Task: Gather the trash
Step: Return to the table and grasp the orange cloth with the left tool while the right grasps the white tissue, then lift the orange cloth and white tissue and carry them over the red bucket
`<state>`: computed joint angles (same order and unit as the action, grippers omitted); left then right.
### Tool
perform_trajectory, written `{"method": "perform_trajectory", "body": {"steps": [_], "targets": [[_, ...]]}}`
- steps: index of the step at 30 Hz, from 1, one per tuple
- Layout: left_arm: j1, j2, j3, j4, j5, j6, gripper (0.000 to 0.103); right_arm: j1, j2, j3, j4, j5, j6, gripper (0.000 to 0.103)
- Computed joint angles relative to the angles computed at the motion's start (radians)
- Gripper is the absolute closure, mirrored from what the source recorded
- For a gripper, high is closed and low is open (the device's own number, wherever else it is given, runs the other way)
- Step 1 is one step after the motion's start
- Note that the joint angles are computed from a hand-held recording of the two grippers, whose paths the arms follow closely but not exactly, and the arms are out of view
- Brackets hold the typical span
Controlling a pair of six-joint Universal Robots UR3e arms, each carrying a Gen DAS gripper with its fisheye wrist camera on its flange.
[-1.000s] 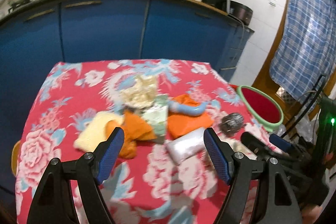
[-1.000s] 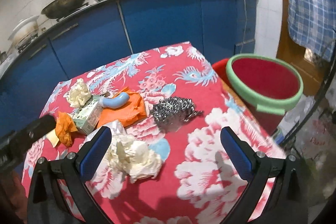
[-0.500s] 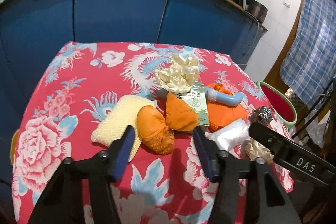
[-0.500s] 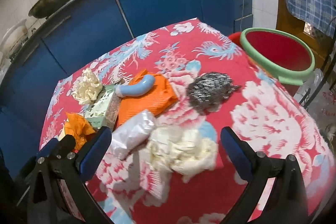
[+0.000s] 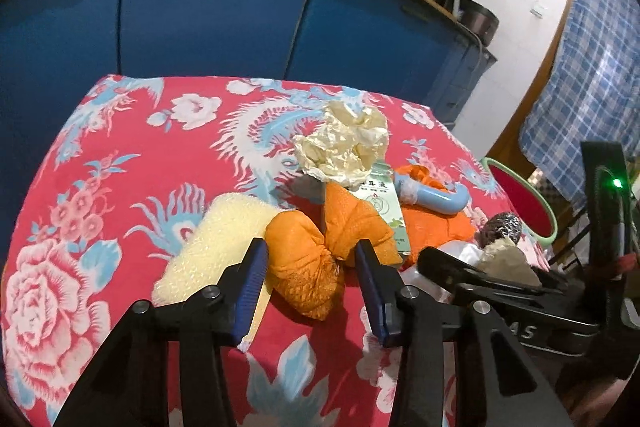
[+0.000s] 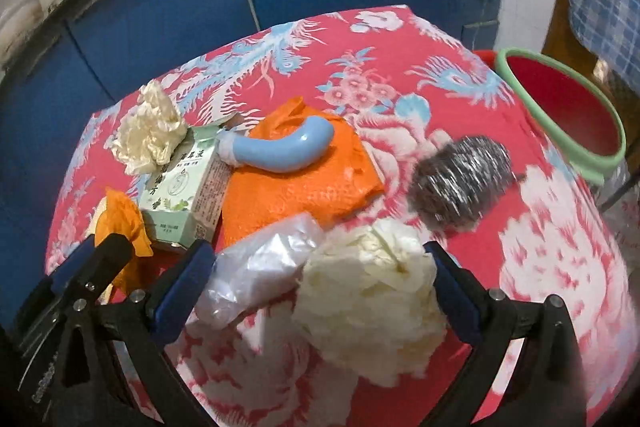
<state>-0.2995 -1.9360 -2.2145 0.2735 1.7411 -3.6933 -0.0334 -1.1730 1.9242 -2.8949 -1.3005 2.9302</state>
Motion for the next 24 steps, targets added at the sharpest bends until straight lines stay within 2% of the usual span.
{"method": "perform_trajectory", "body": {"steps": [3,5,7,10,13,14,18,20,24], "targets": [[0.033,-0.021,-0.025,0.061,-0.082,0.009,0.059,0.0,0.007,-0.004,-0.003,0.034,-0.043,0.014],[0.058,-0.024,-0.028,0.051,-0.133,-0.001,0.065,-0.011,0.008,0.005,-0.011,0.065,-0.063,0.023],[0.069,-0.028,-0.037,0.07,-0.152,-0.013,0.068,-0.017,0.0,0.014,-0.007,0.09,-0.083,0.036],[0.052,-0.031,-0.026,0.059,-0.127,-0.014,0.075,-0.044,-0.026,0.036,0.028,0.156,-0.127,0.049],[0.021,-0.028,-0.004,0.024,-0.074,-0.026,0.086,-0.069,-0.06,0.075,0.041,0.209,-0.18,0.055],[0.009,-0.023,0.003,0.003,-0.051,-0.035,0.094,-0.085,-0.073,0.094,0.043,0.229,-0.2,0.055],[0.01,0.013,-0.025,-0.008,-0.045,-0.04,0.094,-0.154,-0.117,0.142,0.095,0.301,-0.278,0.057],[-0.003,0.024,-0.022,-0.03,-0.027,-0.036,0.095,-0.207,-0.145,0.141,0.205,0.358,-0.33,0.057],[-0.026,0.025,-0.014,-0.043,0.006,-0.052,0.095,-0.255,-0.2,0.198,0.17,0.382,-0.385,0.057]]}}
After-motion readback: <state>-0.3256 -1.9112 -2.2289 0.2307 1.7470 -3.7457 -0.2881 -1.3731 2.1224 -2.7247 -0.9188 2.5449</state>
